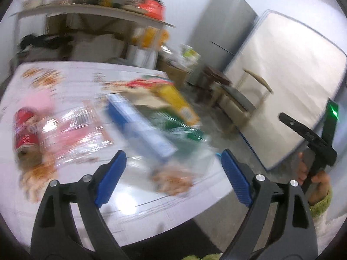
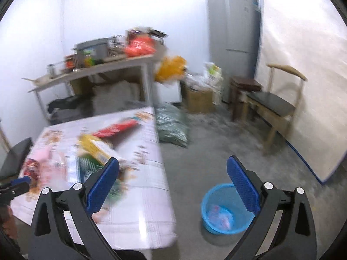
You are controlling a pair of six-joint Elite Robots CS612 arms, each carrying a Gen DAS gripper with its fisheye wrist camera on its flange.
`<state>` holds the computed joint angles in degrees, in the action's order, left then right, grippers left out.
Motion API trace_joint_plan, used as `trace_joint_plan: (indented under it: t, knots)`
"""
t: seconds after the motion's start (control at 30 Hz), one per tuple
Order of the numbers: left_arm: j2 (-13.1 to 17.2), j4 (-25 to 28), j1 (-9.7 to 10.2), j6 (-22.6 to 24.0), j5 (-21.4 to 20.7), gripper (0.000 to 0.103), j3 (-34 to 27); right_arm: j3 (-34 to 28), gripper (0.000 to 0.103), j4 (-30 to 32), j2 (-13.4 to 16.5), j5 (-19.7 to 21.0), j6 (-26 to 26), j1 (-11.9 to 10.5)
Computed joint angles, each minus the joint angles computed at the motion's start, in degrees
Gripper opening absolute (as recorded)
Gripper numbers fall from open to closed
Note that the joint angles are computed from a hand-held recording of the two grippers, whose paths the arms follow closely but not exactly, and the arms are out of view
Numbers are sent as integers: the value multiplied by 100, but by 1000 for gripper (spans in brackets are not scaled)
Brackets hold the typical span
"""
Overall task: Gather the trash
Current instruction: 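Move both open tools back over the table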
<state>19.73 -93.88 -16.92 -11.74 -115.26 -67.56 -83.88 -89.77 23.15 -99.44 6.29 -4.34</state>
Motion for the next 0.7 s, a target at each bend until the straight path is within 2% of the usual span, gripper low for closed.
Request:
trace_joint_plan:
  t: [0.17, 0.3, 0.4, 0.57, 0.7]
  knots:
    - [120, -127, 229, -655, 382, 90, -200, 598, 97, -537, -204, 446, -500, 273]
    - [181, -279, 354, -777, 586, 91, -289, 1076, 97, -752, -387, 889, -826, 477]
    - [284, -367, 379, -563, 688, 91, -389, 1403, 97, -723, -539, 1378, -1022, 598]
    - [428, -380, 337, -12, 763, 91, -487, 1922, 96, -355, -822, 1853, -1211, 725]
    - [571, -507, 272, 329, 897, 91, -592, 2684, 96, 102, -1241, 2588, -1210, 740]
